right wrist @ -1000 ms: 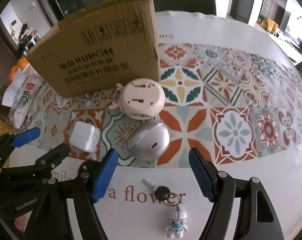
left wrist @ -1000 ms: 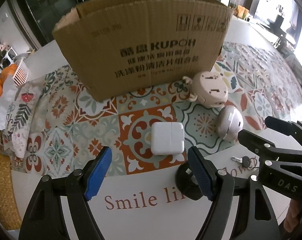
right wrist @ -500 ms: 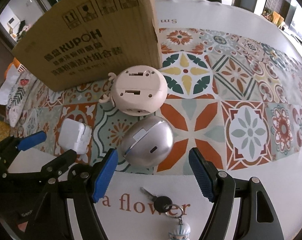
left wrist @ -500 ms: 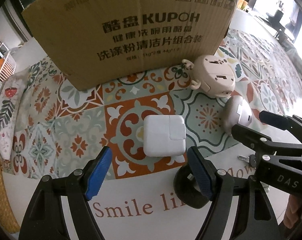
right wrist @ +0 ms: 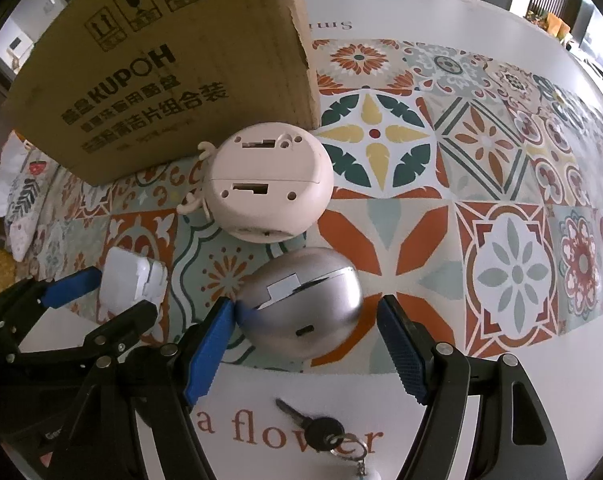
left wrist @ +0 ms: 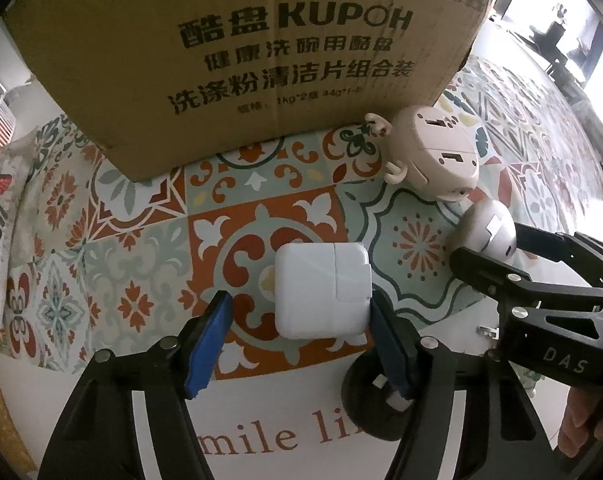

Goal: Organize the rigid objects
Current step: 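Close right tool on silver egg speaker while left tool grips white charger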

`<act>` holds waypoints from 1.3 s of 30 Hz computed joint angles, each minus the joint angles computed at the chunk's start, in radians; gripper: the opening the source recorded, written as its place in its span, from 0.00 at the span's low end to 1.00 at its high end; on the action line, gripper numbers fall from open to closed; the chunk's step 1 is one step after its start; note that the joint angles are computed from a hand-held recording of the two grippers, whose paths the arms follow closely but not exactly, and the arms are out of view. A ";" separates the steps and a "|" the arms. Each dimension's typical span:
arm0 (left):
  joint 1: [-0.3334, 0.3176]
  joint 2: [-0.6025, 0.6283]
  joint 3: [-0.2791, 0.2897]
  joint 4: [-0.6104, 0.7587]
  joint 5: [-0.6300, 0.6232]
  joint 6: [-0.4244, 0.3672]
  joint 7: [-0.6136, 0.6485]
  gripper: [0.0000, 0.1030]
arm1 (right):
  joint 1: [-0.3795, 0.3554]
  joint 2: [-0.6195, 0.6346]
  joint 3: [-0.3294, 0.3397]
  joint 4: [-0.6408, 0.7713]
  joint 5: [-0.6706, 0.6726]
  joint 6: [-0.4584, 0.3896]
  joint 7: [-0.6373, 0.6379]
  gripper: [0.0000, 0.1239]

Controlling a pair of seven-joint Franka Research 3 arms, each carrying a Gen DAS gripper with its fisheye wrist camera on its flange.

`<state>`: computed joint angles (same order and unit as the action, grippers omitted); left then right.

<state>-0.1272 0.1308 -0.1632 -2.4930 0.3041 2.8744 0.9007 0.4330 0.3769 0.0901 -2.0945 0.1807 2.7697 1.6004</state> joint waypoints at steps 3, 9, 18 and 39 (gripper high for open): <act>-0.001 0.022 -0.001 0.018 -0.004 -0.001 -0.009 0.62 | -0.004 0.017 0.000 0.018 0.006 -0.004 -0.003 0.60; -0.020 0.046 0.015 0.043 0.042 -0.004 -0.055 0.57 | -0.018 0.024 0.010 0.014 0.028 0.014 -0.032 0.58; -0.023 0.054 0.028 0.046 0.102 0.022 -0.106 0.44 | -0.005 -0.003 0.009 -0.039 0.034 0.070 -0.041 0.53; 0.018 -0.130 0.034 -0.081 0.356 0.047 -0.357 0.44 | 0.002 -0.116 0.028 -0.119 0.039 0.126 -0.047 0.53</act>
<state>-0.1089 0.0006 -0.1288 -2.5742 0.6599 2.9211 0.5434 0.4355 0.2609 0.1178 -2.2138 0.2198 2.8952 1.5533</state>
